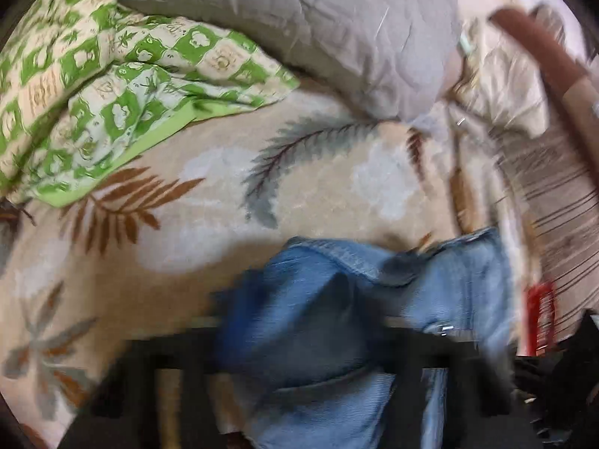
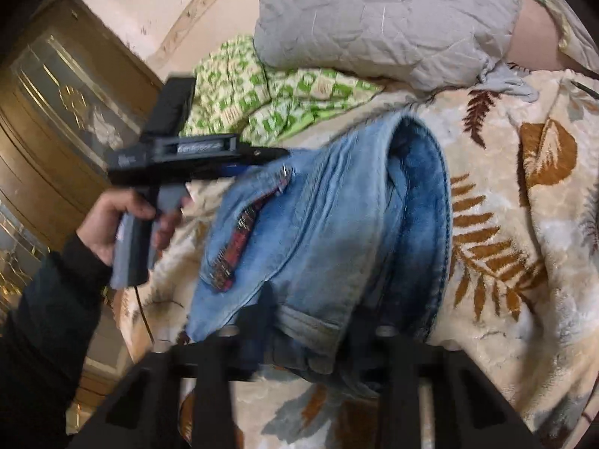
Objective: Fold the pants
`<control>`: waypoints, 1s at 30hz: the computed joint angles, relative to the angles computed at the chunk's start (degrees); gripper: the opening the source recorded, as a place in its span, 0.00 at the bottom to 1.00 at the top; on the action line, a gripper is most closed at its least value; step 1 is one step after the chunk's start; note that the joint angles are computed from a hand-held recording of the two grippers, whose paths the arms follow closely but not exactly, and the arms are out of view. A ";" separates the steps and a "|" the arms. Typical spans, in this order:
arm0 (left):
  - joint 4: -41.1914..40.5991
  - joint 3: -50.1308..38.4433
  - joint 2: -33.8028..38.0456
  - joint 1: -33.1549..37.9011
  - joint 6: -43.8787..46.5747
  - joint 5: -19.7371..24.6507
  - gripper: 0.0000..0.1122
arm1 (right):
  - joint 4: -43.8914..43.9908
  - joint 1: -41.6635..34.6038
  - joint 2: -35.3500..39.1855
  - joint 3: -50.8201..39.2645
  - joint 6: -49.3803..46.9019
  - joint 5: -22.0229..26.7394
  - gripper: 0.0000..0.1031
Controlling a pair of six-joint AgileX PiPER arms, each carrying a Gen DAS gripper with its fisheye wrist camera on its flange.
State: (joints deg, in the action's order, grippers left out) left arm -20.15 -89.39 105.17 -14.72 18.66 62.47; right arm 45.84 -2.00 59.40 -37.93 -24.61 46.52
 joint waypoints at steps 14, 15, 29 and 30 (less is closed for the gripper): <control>0.34 0.39 1.85 -0.96 -0.99 -1.11 0.12 | 10.95 -21.91 -6.28 11.89 -19.38 10.95 0.11; 0.75 0.41 2.32 -1.17 -1.42 -1.36 0.12 | 11.67 -22.94 -6.32 12.73 -20.69 10.92 0.11; 0.79 0.73 3.86 -0.65 -2.10 -3.13 0.12 | 9.57 -21.94 -8.99 13.73 -17.90 8.92 0.11; 1.45 0.92 3.61 -1.03 -2.53 -3.52 0.12 | 8.87 -21.21 -9.40 13.50 -16.65 8.43 0.11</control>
State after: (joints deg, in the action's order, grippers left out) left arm -18.70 -88.46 108.78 -15.76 16.13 58.94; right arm 54.71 -23.21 50.00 -24.43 -41.26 54.95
